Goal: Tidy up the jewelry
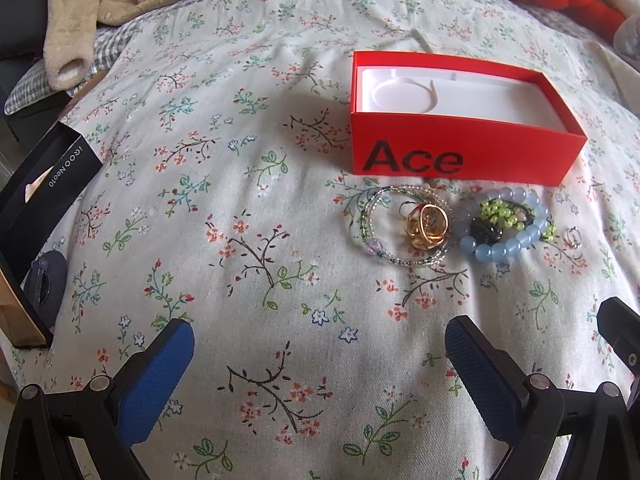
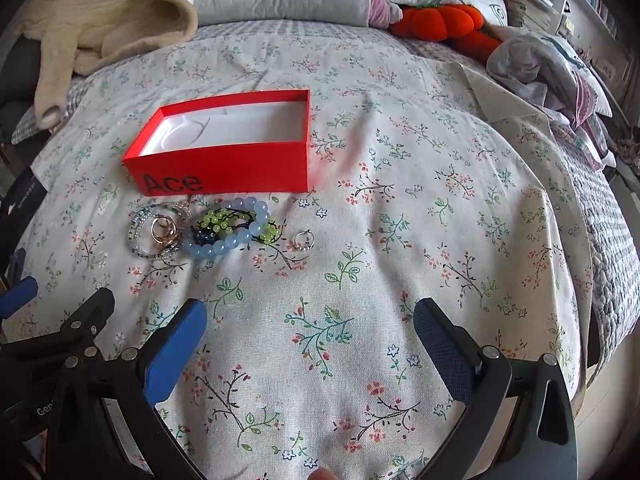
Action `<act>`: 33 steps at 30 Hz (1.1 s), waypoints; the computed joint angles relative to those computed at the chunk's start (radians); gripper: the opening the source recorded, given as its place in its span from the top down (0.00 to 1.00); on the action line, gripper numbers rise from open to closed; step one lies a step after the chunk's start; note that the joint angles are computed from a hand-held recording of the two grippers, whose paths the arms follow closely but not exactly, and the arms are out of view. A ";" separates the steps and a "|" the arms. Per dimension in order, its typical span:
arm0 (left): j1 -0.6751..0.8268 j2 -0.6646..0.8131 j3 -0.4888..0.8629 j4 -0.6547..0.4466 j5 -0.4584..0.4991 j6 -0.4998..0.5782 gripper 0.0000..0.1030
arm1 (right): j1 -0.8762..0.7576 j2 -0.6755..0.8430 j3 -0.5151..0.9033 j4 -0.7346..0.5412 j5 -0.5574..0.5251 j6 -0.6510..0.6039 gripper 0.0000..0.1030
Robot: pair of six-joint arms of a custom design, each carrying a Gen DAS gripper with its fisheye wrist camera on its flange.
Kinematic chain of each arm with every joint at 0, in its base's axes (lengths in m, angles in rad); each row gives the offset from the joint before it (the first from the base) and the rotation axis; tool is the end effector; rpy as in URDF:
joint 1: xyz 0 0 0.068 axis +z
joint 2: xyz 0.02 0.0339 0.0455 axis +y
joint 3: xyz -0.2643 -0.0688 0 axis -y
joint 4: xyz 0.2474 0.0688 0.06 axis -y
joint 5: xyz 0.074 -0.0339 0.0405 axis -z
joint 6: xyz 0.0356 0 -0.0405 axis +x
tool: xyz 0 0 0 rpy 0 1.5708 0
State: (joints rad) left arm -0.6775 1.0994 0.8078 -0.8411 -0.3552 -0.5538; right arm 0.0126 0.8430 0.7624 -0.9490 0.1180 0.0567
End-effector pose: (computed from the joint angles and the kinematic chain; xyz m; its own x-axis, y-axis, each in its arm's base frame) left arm 0.1634 -0.1156 0.2381 -0.8487 0.0500 -0.5264 0.0310 0.9985 0.0448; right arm 0.1520 -0.0023 0.2570 -0.8529 0.0455 -0.5200 0.0966 0.9927 -0.0715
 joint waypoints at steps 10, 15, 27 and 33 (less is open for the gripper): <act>0.005 -0.011 0.000 -0.005 0.003 -0.004 0.00 | 0.015 -0.005 0.001 -0.003 0.006 0.010 0.00; 0.007 -0.016 -0.002 -0.004 0.007 -0.003 0.00 | 0.013 -0.007 0.002 -0.005 0.007 0.011 0.00; -0.004 -0.020 -0.004 -0.010 0.002 -0.016 0.00 | 0.016 -0.009 0.006 -0.015 0.014 0.007 0.00; -0.012 -0.016 0.000 -0.014 -0.004 -0.025 0.00 | 0.022 -0.008 0.008 -0.018 0.018 0.008 0.00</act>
State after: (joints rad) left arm -0.6899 1.0833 0.8076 -0.8553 -0.3594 -0.5793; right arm 0.0342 0.8347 0.7706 -0.9666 0.1362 0.0647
